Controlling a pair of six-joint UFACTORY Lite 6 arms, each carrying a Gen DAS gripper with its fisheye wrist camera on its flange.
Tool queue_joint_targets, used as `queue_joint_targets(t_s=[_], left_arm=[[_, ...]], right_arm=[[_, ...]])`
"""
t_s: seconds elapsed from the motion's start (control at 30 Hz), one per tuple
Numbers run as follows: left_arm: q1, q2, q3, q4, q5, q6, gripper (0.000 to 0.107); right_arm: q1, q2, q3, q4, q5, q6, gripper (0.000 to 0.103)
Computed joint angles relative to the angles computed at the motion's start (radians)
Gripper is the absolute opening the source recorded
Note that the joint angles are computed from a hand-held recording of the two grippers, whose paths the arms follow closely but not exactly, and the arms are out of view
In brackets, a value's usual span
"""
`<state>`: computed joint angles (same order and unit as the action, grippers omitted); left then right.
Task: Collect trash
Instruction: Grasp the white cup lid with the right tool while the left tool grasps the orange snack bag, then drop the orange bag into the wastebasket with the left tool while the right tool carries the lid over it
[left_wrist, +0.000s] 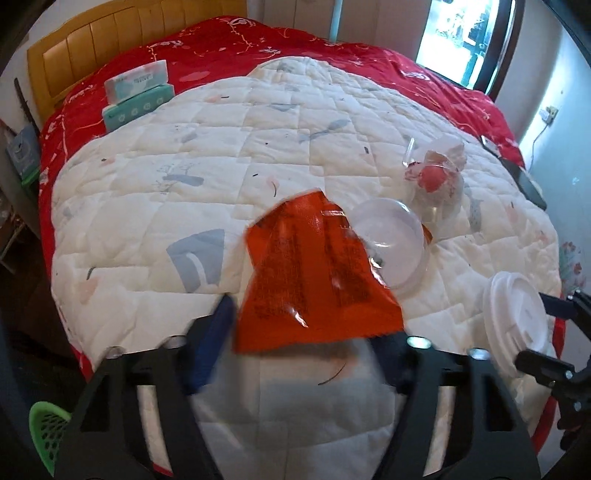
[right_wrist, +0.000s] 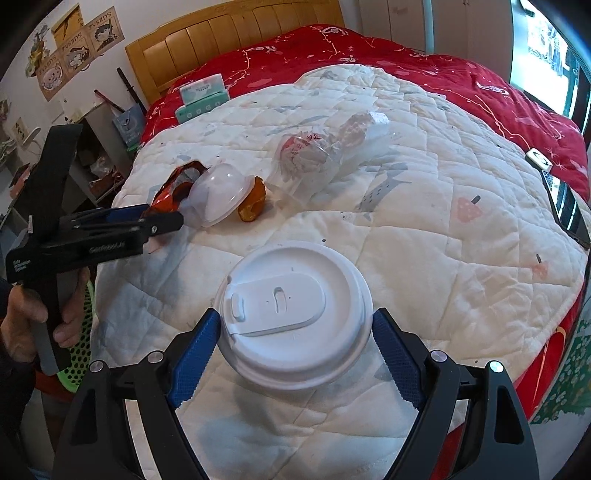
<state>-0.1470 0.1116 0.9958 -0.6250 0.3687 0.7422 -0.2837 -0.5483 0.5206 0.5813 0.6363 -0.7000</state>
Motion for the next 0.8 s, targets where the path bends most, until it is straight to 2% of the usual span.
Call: queue_joint_targets(t_s=[0.07, 0.17, 0.3, 0.4, 0.6, 0.7, 0.8], left_arm=[[0.017, -0.023, -0.023, -0.077, 0.000, 0.077, 0.059], [0.047, -0.092, -0.075, -0.131, 0.008, 0.143, 0.057], [0.143, -0.217, -0.149, -0.200, 0.082, 0.226, 0.056], [0.261, -0.329, -0.209, -0.239, 0.173, 0.290, 0.056], [0.631, -0.531, -0.303, -0.243, 0.415, 0.437, 0.056], [0.866, -0.554, -0.305, -0.239, 0.541, 0.557, 0.056], [1.086, -0.518, -0.283, -0.223, 0.628, 0.666, 0.056]], right_arm=[[-0.001, -0.006, -0.002, 0.001, 0.003, 0.001, 0.081], [0.023, -0.034, -0.008, -0.012, 0.011, 0.036, 0.081], [0.094, -0.092, -0.010, -0.046, 0.026, 0.120, 0.081], [0.180, -0.131, -0.002, -0.088, 0.031, 0.213, 0.081], [0.480, -0.151, 0.041, -0.262, -0.018, 0.529, 0.081], [0.653, -0.122, 0.072, -0.376, -0.056, 0.715, 0.081], [0.828, -0.058, 0.114, -0.514, -0.099, 0.920, 0.081]])
